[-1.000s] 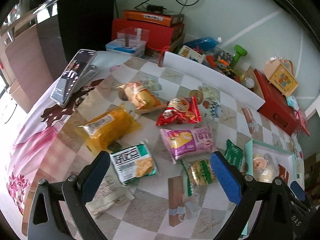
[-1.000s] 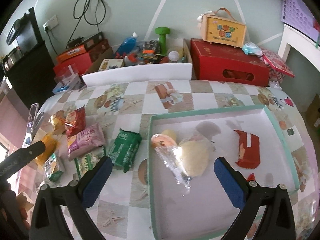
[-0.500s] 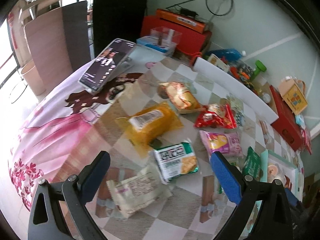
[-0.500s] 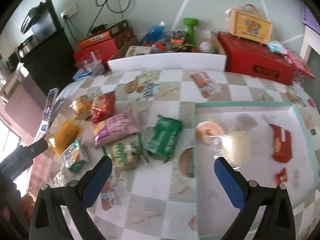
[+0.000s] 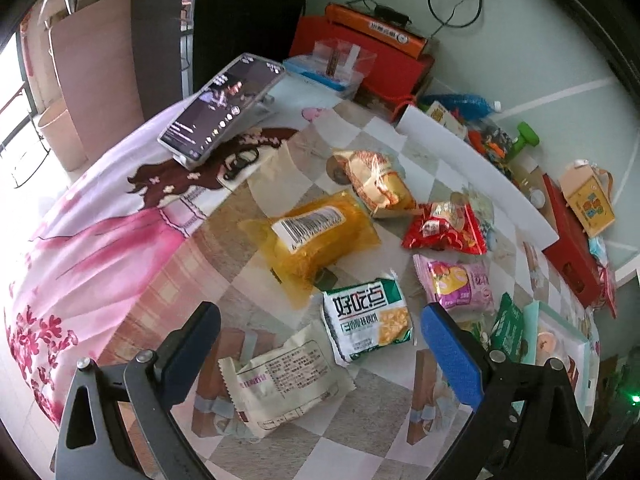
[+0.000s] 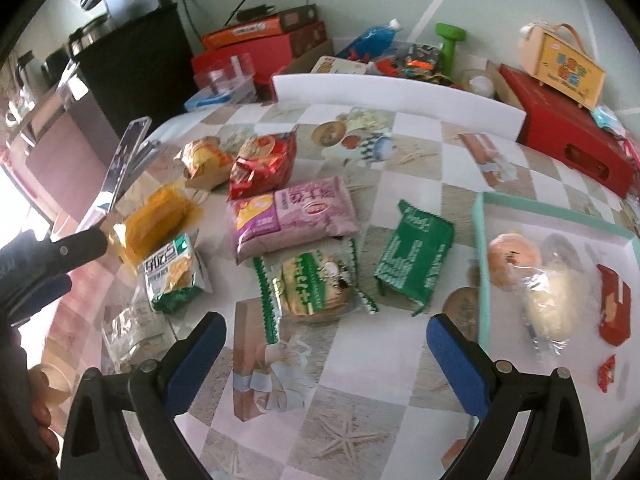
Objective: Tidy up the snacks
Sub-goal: 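Grasp the green-and-white cracker pack with the left tool while the right tool grasps the green-wrapped round bread bag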
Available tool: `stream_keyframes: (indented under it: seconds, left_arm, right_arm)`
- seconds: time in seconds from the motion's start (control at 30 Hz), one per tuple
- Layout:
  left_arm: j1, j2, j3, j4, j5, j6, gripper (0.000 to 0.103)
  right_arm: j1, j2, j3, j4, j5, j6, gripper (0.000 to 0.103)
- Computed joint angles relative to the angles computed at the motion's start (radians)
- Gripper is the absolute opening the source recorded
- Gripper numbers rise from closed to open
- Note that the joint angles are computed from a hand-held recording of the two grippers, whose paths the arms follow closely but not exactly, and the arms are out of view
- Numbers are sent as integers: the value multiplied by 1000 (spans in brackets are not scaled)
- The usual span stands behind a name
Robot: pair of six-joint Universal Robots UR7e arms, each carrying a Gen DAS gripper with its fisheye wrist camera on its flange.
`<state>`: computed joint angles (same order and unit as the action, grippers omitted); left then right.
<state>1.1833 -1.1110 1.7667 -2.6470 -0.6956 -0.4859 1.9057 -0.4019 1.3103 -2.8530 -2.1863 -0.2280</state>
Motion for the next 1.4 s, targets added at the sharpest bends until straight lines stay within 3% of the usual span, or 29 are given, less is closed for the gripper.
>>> stream_keyframes:
  seconds: [0.67, 1.23, 1.4]
  left_arm:
    - [58, 73, -109, 137, -134, -56, 100]
    - [67, 196, -248, 201, -123, -47, 100]
    - [69, 195, -244, 208, -113, -48, 95]
  right_arm:
    - [-13, 86, -76, 57, -40, -52, 95]
    - [-19, 123, -136, 33, -48, -80, 84]
    - [-20, 116, -125, 15, -30, -85, 73]
